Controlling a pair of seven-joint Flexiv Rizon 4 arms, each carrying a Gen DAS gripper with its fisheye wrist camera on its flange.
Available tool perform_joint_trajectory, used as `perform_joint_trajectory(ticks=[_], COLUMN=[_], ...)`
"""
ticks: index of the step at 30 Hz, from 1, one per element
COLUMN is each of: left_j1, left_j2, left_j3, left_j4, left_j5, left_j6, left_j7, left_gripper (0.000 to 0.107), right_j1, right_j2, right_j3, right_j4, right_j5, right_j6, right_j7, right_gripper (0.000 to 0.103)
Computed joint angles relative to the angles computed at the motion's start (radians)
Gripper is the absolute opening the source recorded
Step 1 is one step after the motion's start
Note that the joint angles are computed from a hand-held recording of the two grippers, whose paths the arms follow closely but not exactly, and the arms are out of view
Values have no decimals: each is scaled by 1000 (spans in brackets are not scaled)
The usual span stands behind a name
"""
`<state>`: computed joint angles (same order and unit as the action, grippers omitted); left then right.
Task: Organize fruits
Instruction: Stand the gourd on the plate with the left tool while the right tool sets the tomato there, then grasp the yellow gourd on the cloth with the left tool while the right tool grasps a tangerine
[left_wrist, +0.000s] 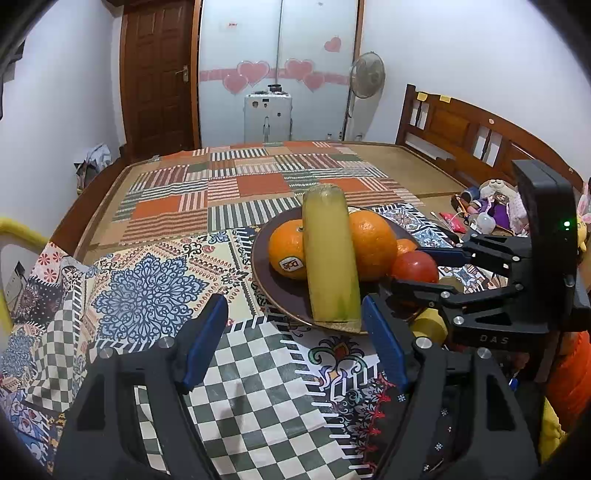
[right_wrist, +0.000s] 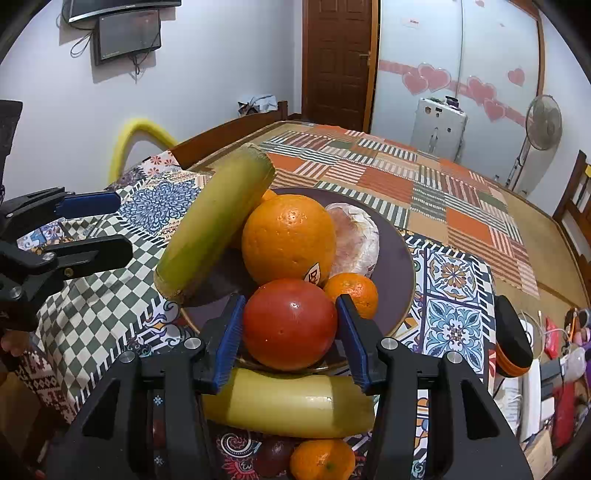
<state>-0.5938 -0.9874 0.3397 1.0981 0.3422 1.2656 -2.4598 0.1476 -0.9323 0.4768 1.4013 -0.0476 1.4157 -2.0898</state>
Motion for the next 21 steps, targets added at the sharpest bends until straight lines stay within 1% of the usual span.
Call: perform_joint_trajectory(ticks=[1,3,4,10,13,18,21], left_j1=[1,5,6,-1,-10,-19,-11], left_j2=[-1,-1,0,11,10,-10,-35], left_j3=[-3,-11,-14,-34,-46,-78,-111], left_j4=[0,1,3,21,22,-6,-39], left_j5=[-1,-4,-5,-16,-26,-48,-74], left_j6=[-1,1,2,11,13,0,-17], left_j7=[1,7,11,30,45,98,141], left_gripper=[75,75,75,75,75,75,75], right_j1=[1,-12,-22,-69,-93,-133,-161], right_j2=[4,13,19,72,95,111,102], right_j3=[-3,11,21,38,32,28,43], right_j4=[5,26,40,143,191,246,263], right_j5=[2,8,10,-8,-26,-59,-85], right_j6=[6,30,43,136,180,201,193], right_j7=[1,-6,-11,1,35,100,136], right_gripper=[47,57,59,60,63,64,64])
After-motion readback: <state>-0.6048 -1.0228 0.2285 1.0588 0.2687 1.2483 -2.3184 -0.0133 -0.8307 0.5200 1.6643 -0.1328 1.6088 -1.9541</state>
